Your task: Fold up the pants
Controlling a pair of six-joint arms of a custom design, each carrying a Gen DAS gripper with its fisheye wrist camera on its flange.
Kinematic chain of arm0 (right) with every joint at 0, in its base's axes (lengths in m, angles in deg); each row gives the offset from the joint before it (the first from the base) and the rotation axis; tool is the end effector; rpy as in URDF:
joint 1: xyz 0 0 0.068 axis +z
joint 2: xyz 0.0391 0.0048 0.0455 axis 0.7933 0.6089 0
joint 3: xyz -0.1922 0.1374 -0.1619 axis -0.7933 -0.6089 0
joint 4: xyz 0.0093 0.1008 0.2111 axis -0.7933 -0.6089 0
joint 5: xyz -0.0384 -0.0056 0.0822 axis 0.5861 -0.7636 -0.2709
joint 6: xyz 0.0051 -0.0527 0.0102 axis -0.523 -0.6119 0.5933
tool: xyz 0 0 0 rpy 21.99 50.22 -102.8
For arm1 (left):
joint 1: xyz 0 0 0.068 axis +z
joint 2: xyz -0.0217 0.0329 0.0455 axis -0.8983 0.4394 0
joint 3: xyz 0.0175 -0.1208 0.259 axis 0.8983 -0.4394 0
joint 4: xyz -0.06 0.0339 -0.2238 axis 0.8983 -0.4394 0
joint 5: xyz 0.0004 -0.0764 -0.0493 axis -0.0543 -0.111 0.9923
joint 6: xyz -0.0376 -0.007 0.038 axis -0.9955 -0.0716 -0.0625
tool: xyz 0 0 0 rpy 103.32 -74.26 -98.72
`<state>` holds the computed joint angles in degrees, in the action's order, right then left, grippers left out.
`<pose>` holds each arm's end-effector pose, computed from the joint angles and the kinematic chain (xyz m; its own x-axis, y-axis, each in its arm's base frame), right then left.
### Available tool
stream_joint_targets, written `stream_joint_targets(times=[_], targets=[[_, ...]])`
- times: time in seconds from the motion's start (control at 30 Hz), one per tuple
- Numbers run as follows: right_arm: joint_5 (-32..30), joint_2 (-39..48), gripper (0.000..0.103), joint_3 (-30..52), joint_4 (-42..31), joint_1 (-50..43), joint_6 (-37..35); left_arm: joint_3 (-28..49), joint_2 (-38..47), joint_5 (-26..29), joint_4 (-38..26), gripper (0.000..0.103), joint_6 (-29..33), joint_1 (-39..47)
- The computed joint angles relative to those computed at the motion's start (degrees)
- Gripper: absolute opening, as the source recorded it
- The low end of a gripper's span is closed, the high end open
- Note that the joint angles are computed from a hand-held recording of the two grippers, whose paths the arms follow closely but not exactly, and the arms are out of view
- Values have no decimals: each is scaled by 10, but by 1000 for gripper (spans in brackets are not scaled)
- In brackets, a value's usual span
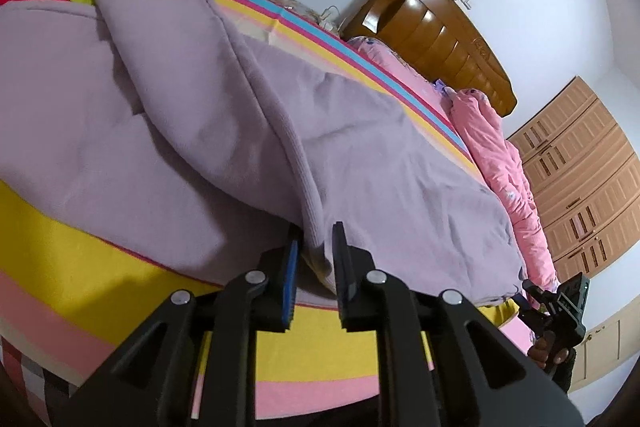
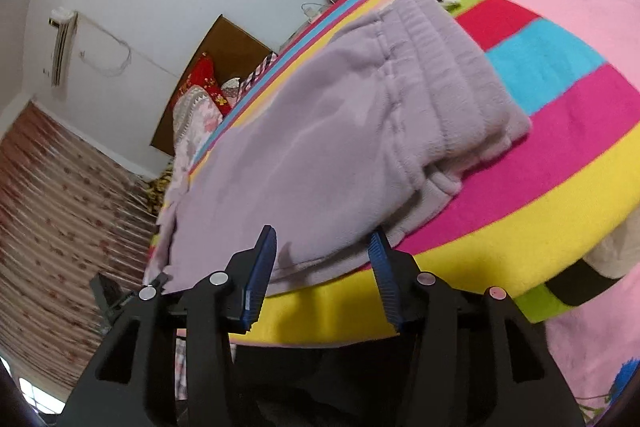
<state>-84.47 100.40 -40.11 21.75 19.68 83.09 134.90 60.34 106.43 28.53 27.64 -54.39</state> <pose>0.1511 -0.0746 0.1765 -0.4422 0.7878 -0.4287 0.4115 0.6029 0.6835 0.4440 0.0484 0.1813 -0.8355 0.0790 -0.5438 0.4204 0.7292 -0.5400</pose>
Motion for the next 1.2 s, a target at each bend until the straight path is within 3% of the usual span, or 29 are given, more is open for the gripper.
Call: stream_joint_targets(times=[0.03, 0.07, 0.17, 0.27, 0.43, 0.53, 0.63, 0.73, 0.77, 0.8, 0.83, 0.9, 0.97, 1.07, 1.2], targets=[[14, -1, 41, 3, -1, 10, 1, 0, 0, -4, 0, 15, 1, 0], [29, -3, 27, 5, -4, 16, 4, -2, 1, -15, 4, 14, 2, -2], [36, 1, 14, -3, 3, 7, 6, -8, 4, -10, 13, 6, 5, 3], [38, -29, 9, -1, -11, 7, 7, -33, -23, 13, 37, 5, 2, 11], [37, -57, 9, 24, -57, -2, -11, -18, -30, 6, 4, 5, 29, 18], [32, -10, 9, -1, -22, -14, -12, -7, 2, -24, -4, 5, 24, 9], [11, 8, 9, -19, 7, -26, -7, 7, 17, -11, -11, 6, 23, 14], [13, -8, 33, 2, -39, -26, -30, 3, 11, -14, 2, 21, 25, 17], [18, -18, 46, 7, -54, -22, -35, -7, 3, -13, 14, 36, 21, 22], [33, -41, 49, 18, -88, -20, -46, -23, -11, -7, 41, 57, 3, 33], [53, -59, 49, 27, -111, -15, -51, -42, -25, -7, 75, 65, -22, 39], [135, -113, 49, 58, -169, 0, -73, -117, -84, -82, 211, 68, -118, 53], [185, -140, 49, 85, -197, 10, -87, -142, -122, -105, 262, 67, -150, 57], [186, -112, 49, 120, -179, 12, -122, -129, -160, -87, 227, 70, -82, 9], [256, -24, 49, 143, -118, 125, -112, -95, -143, -82, 127, 75, 28, -113]])
